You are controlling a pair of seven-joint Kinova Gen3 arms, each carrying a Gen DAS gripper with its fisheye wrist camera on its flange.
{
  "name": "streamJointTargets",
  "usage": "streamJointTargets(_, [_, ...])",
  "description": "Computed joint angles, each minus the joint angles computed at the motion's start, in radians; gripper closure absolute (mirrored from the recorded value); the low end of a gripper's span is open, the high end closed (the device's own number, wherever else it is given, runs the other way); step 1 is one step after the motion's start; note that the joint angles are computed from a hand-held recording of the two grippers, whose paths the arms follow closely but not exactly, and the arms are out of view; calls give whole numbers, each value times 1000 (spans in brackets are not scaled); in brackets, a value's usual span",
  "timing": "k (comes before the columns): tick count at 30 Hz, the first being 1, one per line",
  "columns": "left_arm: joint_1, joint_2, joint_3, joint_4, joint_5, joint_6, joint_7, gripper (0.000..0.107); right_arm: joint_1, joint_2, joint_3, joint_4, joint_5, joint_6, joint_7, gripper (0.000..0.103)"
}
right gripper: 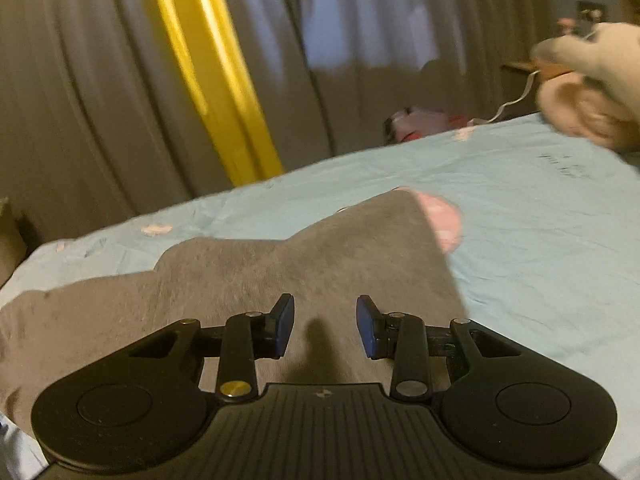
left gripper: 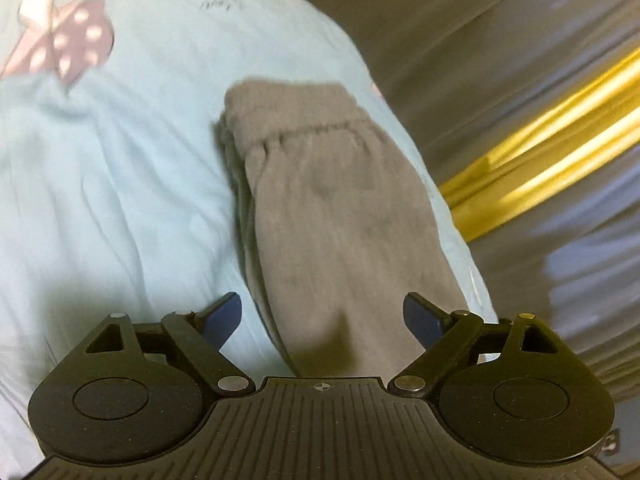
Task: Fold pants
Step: 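Grasp the cuffed leg ends with the left tool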
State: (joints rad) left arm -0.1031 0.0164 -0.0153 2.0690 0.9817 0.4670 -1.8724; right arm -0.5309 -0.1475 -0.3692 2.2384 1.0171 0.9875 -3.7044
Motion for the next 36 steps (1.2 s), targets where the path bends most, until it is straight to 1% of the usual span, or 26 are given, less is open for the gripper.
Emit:
streamJointTargets(2, [-11,2,-9,-15,-22,7,-38,15,22,38,44,-19,20,-46,78,69])
streamJointTargets(7, [-30,7,-17,-28,-77,1,-134,14,65,158,125,-84,58,-122,169,69])
streamJointTargets(9, [-50,24,-23,-32,-41,25,-195,14,74,217,160,-132,43,-134,218,69])
streamJointTargets(11, [-74,40,-26,-33,-1,51,-231,14,64,276,190,-174,53,-112,243,67])
streamJointTargets(13, [-96,54,-25,-31,46,67,-269,14,56,306,214,-211,47,-89,268,63])
streamJointTargets(14, [-107,60,-25,-31,68,77,-288,14,66,309,205,-223,33,-80,275,62])
streamJointTargets(15, [-117,71,-25,-35,86,88,-302,14,68,302,204,-228,26,-78,266,61])
streamJointTargets(16, [-128,81,-23,-37,109,97,-327,14,53,281,209,-219,27,-74,241,52])
streamJointTargets(17, [-141,94,-22,-38,150,113,-367,14,21,247,219,-195,34,-69,200,39])
streamJointTargets(18, [-169,110,-9,-41,185,139,-402,14,6,213,211,-164,47,-65,160,35])
streamJointTargets(19, [-179,128,-9,-47,207,158,-420,14,-11,167,185,-122,57,-55,119,32])
streamJointTargets(20, [-171,145,-20,-56,215,162,-422,14,-14,120,142,-83,53,-41,79,28])
streamJointTargets(21, [-176,161,-14,-67,214,158,-419,17,-30,77,98,-46,33,-17,46,25])
streamJointTargets(22, [-171,170,-17,-73,224,150,-427,18,-46,45,71,-27,-4,6,29,16])
streamJointTargets(23, [-183,172,-1,-72,246,137,-450,18,-79,10,44,2,-44,39,-5,11])
streamJointTargets(24, [-190,176,11,-77,261,125,-473,18,-107,-17,24,20,-85,69,-34,10])
streamJointTargets(26, [-170,188,13,-95,246,91,-473,18,-125,-65,-60,64,-166,114,-115,10])
streamJointTargets(27, [-169,196,26,-104,232,67,-465,18,-106,-92,-103,79,-207,124,-156,10])
streamJointTargets(28, [-154,210,21,-118,206,53,-440,18,-69,-133,-130,87,-246,117,-196,9])
streamJointTargets(29, [-144,225,18,-135,171,54,-403,18,-24,-168,-161,97,-269,101,-237,7])
streamJointTargets(30, [-151,233,33,-144,153,47,-382,18,7,-183,-173,106,-276,89,-262,7])
streamJointTargets(31, [-159,232,50,-146,146,33,-378,18,25,-180,-167,114,-282,76,-270,7])
streamJointTargets(32, [-149,234,50,-154,123,25,-358,17,37,-163,-142,114,-289,51,-262,7])
streamJointTargets(33, [-140,237,49,-165,96,23,-336,16,36,-152,-99,118,-302,11,-238,7])
streamJointTargets(34, [-148,238,66,-167,83,15,-330,16,38,-144,-64,120,-313,-26,-214,6])
streamJointTargets(36, [-158,245,85,-174,74,12,-337,13,47,-135,-51,123,-294,-52,-199,4])
